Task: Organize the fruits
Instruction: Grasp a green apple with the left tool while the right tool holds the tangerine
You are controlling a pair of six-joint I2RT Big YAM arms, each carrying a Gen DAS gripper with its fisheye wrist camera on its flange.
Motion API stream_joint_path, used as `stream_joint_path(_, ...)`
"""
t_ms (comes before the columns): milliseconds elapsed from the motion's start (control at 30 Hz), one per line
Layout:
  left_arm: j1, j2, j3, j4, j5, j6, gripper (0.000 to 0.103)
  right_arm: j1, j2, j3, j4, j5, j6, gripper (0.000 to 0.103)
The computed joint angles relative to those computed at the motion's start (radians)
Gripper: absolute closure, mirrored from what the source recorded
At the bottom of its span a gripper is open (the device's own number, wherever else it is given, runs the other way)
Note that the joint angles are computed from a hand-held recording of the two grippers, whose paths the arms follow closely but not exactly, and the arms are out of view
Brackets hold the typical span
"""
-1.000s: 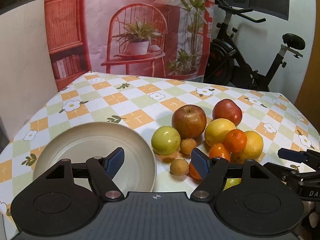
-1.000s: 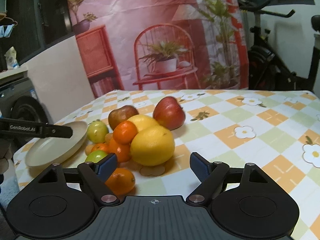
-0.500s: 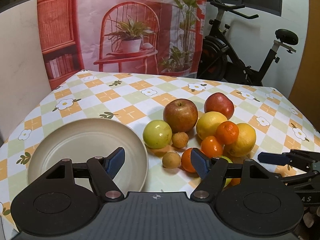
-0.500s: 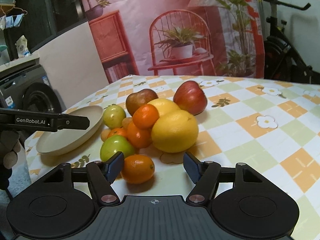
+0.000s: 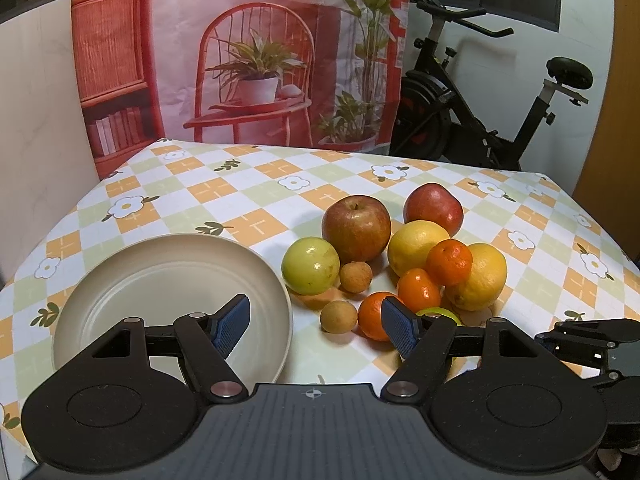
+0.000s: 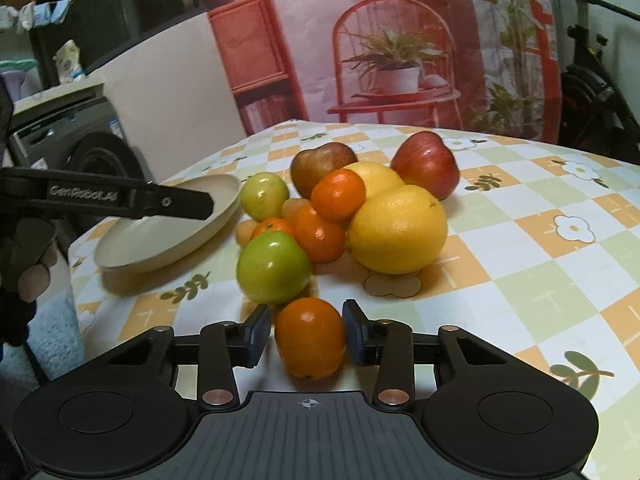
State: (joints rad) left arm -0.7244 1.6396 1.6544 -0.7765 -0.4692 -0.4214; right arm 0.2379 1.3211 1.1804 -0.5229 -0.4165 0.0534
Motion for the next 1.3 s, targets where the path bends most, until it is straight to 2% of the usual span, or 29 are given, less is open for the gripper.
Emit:
stream_joint_path(100,0.001,0.002,0.001,-0.004,0.004,0.001,0.028,-0.003,-0.010,-0.012,0.002,-0.018,-0.026,0.065)
stream_joint_path(233,0.002,0.004,0.002,-0.010,0.006,0.002,0.028,-0.006,-0.014,-0.013,0.000,-0.025,-0.032,0.056)
stream_joint_path(400,0.000,0.016,0.014,-0.030,0.013,0.005,0.028,-0.012,-0.023,-0.022,0.001,-0.027,-0.032,0.056)
stream_joint_path(500,-0.002,0.022,0.020,-0.036,0.019,0.006,0.028,-0.014,-0.023,-0.023,0.004,-0.028,-0.028,0.059)
stream_joint_path(567,-0.004,0.027,0.025,-0.039,0.026,0.001,0.028,-0.014,-0.025,-0.024,0.003,-0.021,-0.031,0.071)
stream_joint_path(733,-0.006,0.030,0.029,-0.046,0.035,0.001,0.028,-0.015,-0.029,-0.031,0.012,-0.023,-0.033,0.071)
stream_joint_path(900,-0.006,0.029,0.032,-0.033,0.050,0.005,0.028,-0.021,-0.027,-0.025,0.022,0.061,0.022,0.071)
stream_joint_path(1100,-0.005,0.026,0.022,0.001,0.106,0.005,0.028,-0.065,-0.047,-0.050,0.069,0.113,0.111,0.071)
stream_joint_path(1200,-0.001,0.044,0.041,-0.008,0.162,-0.021,0.030,-0.094,-0.056,-0.067,0.092,0.101,0.149,0.071)
stream_joint_path(1300,-0.007,0.051,0.041,0.014,0.208,0.014,0.030,-0.113,-0.051,-0.071,0.112,0.077,0.186,0.071)
